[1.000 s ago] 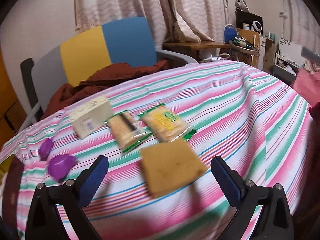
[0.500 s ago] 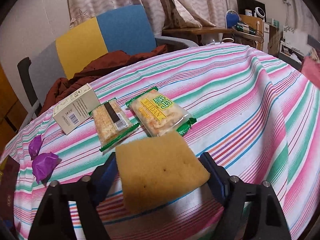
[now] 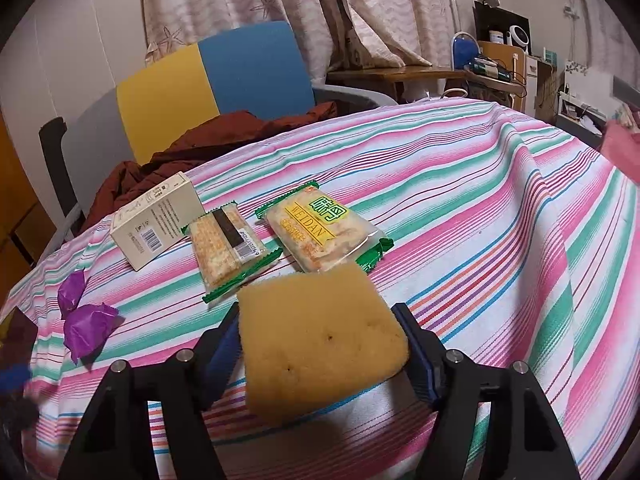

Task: Organize objects
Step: 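Grasp the purple sachet with the left gripper while the right gripper holds the sponge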

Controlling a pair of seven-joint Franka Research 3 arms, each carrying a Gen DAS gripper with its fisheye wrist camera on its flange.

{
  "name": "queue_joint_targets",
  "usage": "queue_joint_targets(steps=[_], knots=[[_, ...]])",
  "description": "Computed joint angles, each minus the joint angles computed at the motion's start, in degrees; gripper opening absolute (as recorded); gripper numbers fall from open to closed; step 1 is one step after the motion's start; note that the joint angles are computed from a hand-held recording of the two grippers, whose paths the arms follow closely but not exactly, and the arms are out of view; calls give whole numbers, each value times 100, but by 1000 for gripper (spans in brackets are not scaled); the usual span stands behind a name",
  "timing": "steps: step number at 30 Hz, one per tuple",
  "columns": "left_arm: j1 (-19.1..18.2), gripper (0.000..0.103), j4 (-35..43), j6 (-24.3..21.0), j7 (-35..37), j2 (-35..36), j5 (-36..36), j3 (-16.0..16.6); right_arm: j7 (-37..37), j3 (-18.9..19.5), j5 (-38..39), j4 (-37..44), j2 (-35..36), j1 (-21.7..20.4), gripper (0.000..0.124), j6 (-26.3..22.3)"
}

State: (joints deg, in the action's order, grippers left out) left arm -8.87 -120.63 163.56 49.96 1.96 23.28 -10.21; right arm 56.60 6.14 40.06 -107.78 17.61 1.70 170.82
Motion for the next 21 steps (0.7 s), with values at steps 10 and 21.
queue_joint_targets(steps=[10, 21], knots=[[-192, 82, 1262, -518, -202, 1087, 576, 197, -215, 143, 333, -23, -4, -120, 72, 107], [-218, 59, 1045, -131, -545, 1149, 1156, 346, -464, 166, 641, 9, -2, -146, 72, 64]])
